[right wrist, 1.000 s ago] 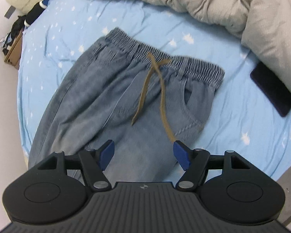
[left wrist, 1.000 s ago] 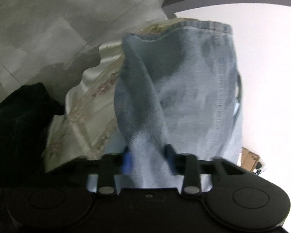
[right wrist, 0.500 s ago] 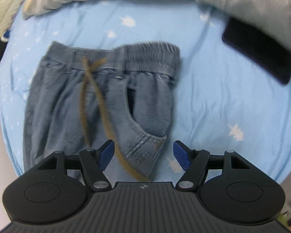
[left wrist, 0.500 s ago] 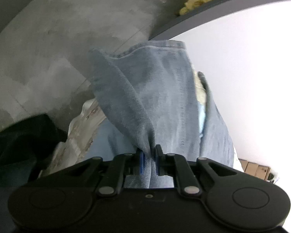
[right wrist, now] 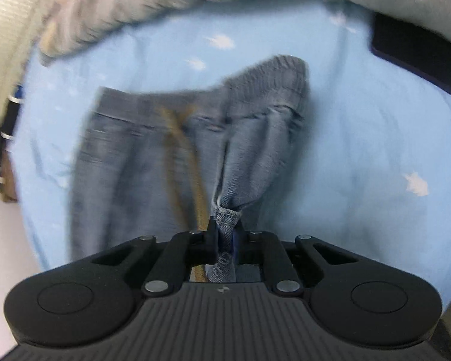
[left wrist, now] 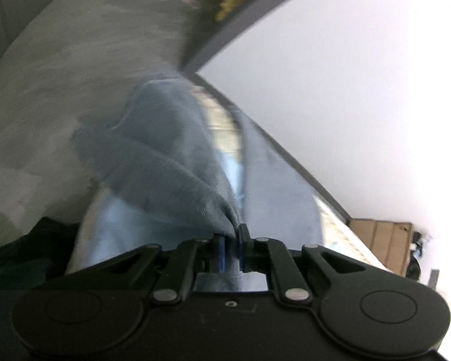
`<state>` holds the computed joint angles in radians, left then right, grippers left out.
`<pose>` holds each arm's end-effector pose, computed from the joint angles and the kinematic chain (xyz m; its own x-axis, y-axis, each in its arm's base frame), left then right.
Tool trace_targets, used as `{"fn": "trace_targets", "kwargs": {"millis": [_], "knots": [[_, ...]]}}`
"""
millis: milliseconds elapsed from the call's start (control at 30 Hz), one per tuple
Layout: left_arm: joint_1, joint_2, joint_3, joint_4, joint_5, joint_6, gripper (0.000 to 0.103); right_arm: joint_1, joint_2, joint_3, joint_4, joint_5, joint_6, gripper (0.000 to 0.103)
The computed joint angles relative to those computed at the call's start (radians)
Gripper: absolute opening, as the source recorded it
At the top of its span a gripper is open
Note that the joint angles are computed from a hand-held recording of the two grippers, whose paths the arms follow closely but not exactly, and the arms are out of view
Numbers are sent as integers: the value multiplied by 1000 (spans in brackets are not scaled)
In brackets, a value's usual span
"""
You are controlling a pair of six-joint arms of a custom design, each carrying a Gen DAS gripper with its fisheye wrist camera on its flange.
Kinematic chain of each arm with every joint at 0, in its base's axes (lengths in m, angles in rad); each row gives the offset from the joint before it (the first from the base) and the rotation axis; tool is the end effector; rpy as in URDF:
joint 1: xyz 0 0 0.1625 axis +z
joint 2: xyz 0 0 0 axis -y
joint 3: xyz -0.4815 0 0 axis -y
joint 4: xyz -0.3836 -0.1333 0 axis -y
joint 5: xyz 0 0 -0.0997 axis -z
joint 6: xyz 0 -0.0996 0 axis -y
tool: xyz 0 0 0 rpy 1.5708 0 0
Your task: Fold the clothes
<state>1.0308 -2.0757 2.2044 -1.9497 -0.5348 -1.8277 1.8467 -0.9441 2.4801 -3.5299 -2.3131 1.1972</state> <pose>0.0559 -0.3327 0.5102 -0.3429 -0.8239 0.4513 -0.6553 -0.1344 -0.7433 0.1770 -0.3830 0.1431 -0.5176 0.8410 -0.1573 0.6399 0.2585 -0.7237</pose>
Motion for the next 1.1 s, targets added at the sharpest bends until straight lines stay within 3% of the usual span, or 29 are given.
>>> {"fn": "trace_targets", "kwargs": {"millis": [300, 500, 800, 1100], "knots": [[118, 276, -140, -405, -51, 375, 6, 10, 22, -199, 14, 12, -100, 8], [214, 454, -233, -603, -130, 531, 7, -18, 69, -365, 63, 29, -193, 8], [300, 641, -354, -654, -159, 542, 7, -77, 158, -588, 224, 56, -250, 8], [358, 805, -534, -572, -173, 585, 7, -135, 237, -768, 420, 73, -276, 9]]}}
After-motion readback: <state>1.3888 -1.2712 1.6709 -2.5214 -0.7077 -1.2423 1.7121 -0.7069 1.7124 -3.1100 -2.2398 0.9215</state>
